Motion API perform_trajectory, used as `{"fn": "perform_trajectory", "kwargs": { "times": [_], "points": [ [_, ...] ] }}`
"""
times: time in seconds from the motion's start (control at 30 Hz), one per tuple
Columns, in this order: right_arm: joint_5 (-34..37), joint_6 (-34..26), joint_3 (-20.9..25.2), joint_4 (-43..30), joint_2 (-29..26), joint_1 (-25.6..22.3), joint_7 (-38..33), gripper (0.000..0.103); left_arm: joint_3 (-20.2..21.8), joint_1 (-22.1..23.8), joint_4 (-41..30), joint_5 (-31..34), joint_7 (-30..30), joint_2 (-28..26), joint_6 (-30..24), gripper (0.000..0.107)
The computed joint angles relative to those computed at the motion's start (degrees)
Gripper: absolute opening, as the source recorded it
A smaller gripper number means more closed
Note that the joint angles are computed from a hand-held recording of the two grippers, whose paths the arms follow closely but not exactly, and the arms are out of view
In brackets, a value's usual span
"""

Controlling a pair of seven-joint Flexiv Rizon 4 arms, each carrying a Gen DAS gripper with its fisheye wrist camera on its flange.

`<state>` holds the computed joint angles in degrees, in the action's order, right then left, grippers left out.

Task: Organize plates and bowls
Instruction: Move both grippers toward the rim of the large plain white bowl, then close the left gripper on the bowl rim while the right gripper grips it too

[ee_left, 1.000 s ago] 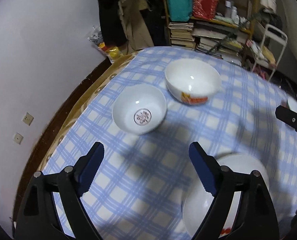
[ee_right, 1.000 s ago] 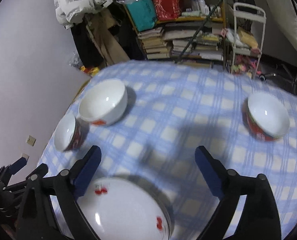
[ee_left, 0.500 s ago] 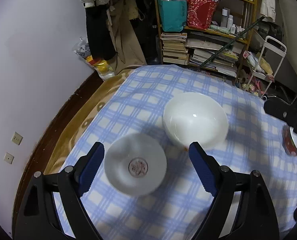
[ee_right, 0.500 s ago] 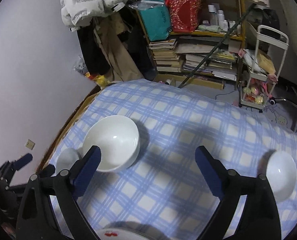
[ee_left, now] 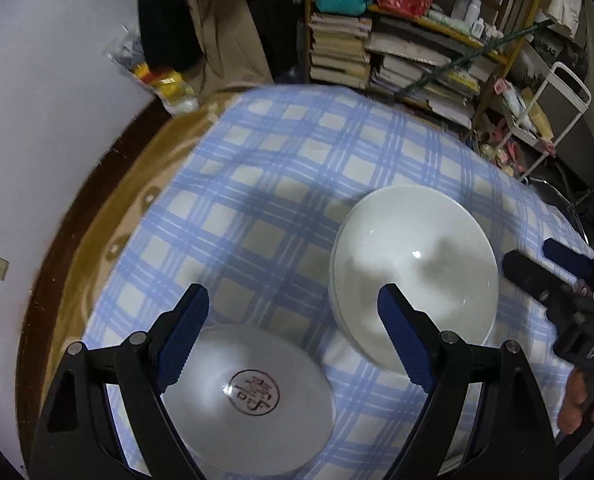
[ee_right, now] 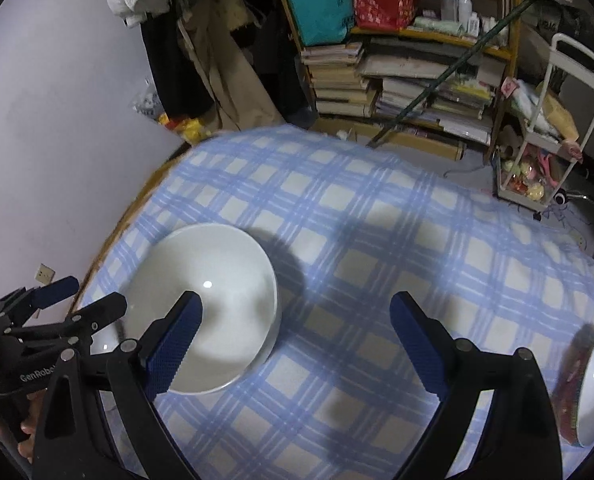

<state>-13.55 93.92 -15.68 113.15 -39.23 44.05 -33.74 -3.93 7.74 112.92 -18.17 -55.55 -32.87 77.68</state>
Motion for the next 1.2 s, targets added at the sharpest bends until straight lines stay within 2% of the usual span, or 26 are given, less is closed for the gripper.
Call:
{"fn": "perform_trajectory", "kwargs": {
  "times": [0.07,0.13,0.17,0.2,0.27,0.33,0.4,0.47,0.5,0.6,0.73,0.87,1.07,1.2],
  "points": [
    [-0.4,-1.6,2.1,-1.3,-0.6,-1.8,-0.3,0.099,-0.1,0.1,-1.3,-0.2,0.0,-0.9,-2.0,0.075],
    [-1.0,-3.3,4.1,-2.6,-1.4,-3.6,-0.4,0.099,-0.5,0.3,-2.4,-0.6,0.3,-1.5,-4.5,0.054],
    [-1.2,-4.0,4.9,-3.0,-1.6,-4.3,-0.2,0.099,-1.7,1.3,-2.6,-1.6,1.3,-1.7,-5.6,0.048],
    [-1.3,-4.4,6.0,-3.4,-2.0,-5.3,-0.1,0.098,-1.9,1.4,-2.9,-1.9,1.8,-1.7,-6.8,0.038],
    [-1.7,-4.8,9.0,-4.3,-2.5,-7.9,-0.7,0.082,-1.8,1.0,-3.6,-1.7,3.3,-2.2,-8.3,0.029],
    [-2.0,-8.1,14.2,-6.4,-3.0,-12.1,-2.3,0.068,-1.3,0.0,-3.9,-1.2,3.9,-2.5,-8.6,0.013],
    [-1.9,-10.6,19.4,-8.5,-4.1,-16.0,-4.8,0.052,0.1,-1.4,-4.1,-0.5,2.6,-2.8,-7.7,0.012],
    [-1.4,-12.9,23.8,-10.2,-5.2,-19.1,-7.9,0.025,-0.6,-1.1,-4.1,-1.0,2.9,-2.5,-8.4,0.012],
    [-0.6,-13.2,25.1,-10.5,-5.4,-19.8,-9.2,0.021,-0.3,-1.3,-4.2,-1.0,2.7,-2.4,-8.7,0.011],
    [-0.7,-12.7,22.6,-9.2,-4.5,-17.5,-8.2,0.019,0.7,-2.1,-4.0,0.0,2.3,-2.0,-8.5,0.011],
    [0.8,-10.3,22.4,-6.7,-2.9,-17.2,-7.2,0.015,0.0,-1.5,-2.4,-0.8,2.4,-0.7,-9.3,0.011],
    [0.2,-8.2,18.5,-2.8,0.0,-13.8,-4.7,0.014,-0.1,-2.0,0.5,-1.3,2.2,1.0,-7.8,0.011],
    [-2.8,-6.8,11.5,3.6,5.0,-8.2,-0.6,0.014,-3.5,-0.7,6.0,-5.7,4.6,5.1,-6.4,0.011],
    [-4.2,-5.3,8.7,8.6,8.4,-6.1,2.1,0.014,-4.7,-1.8,10.3,-8.1,5.8,8.2,-2.8,0.011]
  ]
}}
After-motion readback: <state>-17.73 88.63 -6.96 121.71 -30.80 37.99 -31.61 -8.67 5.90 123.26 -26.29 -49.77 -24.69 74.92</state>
